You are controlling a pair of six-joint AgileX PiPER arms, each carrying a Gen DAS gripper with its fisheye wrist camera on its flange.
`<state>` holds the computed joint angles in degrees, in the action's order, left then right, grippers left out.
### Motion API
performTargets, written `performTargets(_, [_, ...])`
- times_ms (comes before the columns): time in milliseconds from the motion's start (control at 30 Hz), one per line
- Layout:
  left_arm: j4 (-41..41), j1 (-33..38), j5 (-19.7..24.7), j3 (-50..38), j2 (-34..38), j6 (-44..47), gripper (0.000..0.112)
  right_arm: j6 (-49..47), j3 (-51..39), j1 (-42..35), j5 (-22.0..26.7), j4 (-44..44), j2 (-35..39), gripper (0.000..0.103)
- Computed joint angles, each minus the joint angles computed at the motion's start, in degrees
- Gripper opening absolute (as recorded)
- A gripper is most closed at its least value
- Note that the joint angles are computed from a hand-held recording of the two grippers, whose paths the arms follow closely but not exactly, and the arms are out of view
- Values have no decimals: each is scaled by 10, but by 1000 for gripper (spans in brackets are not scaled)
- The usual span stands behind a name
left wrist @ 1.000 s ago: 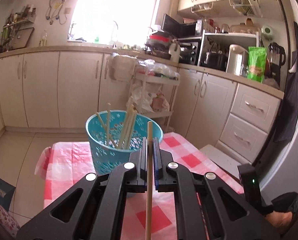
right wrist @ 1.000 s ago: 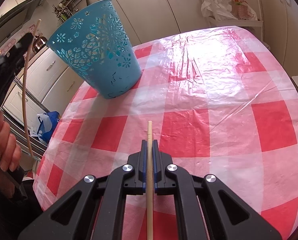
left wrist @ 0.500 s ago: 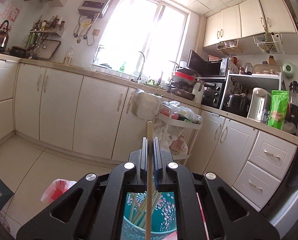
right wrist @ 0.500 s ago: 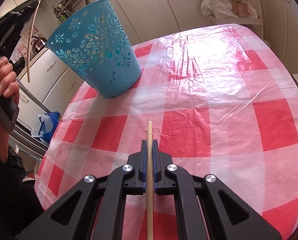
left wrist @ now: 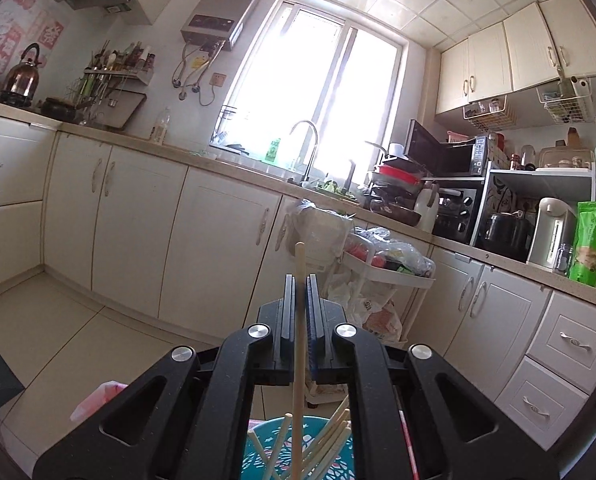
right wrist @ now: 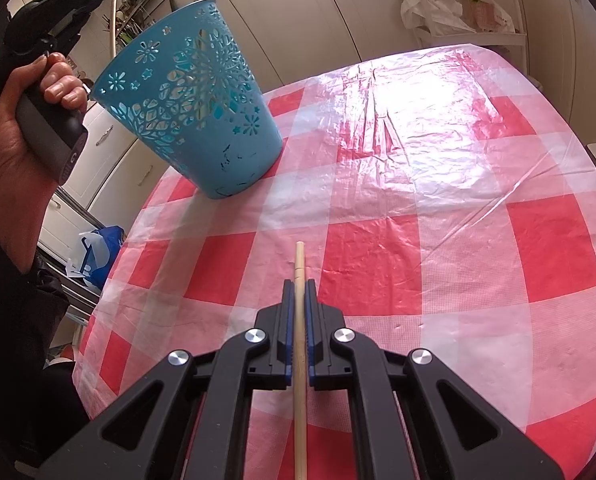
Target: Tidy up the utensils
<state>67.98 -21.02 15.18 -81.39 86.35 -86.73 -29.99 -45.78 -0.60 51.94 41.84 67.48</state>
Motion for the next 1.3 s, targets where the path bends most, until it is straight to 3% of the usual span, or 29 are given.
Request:
performTargets(100, [28, 1, 6, 6, -2, -38, 5, 1, 1, 1, -1, 0, -1, 6])
performTargets(333, [-17, -12, 26, -5, 4, 24, 5, 0, 1, 0, -1, 1, -1, 6])
performTargets(633, [-212, -17, 71, -36, 20, 240, 5, -3, 2, -2, 0, 3, 0, 6])
performTargets(800, [-369, -12, 139, -91, 53, 409, 5, -3, 2, -2, 0, 5, 0, 6])
performTargets(900, [-417, -13, 187, -114, 68, 466, 5, -4, 3, -3, 0, 5, -1, 6])
performTargets(1000, [-416, -15, 197, -87, 47, 465, 6, -2, 4, -3, -3, 5, -4, 6])
performTargets(1067, [-404, -16, 196, -55, 18, 450, 16, -3, 5, -1, -6, 6, -11, 6])
performTargets(1167, [-349, -28, 188, 20, -46, 388, 35, -19, 9, -20, 7, 31, -20, 6])
performTargets(1300, [-226, -62, 175, 151, -150, 246, 42, -41, -10, -55, 36, 89, -51, 6])
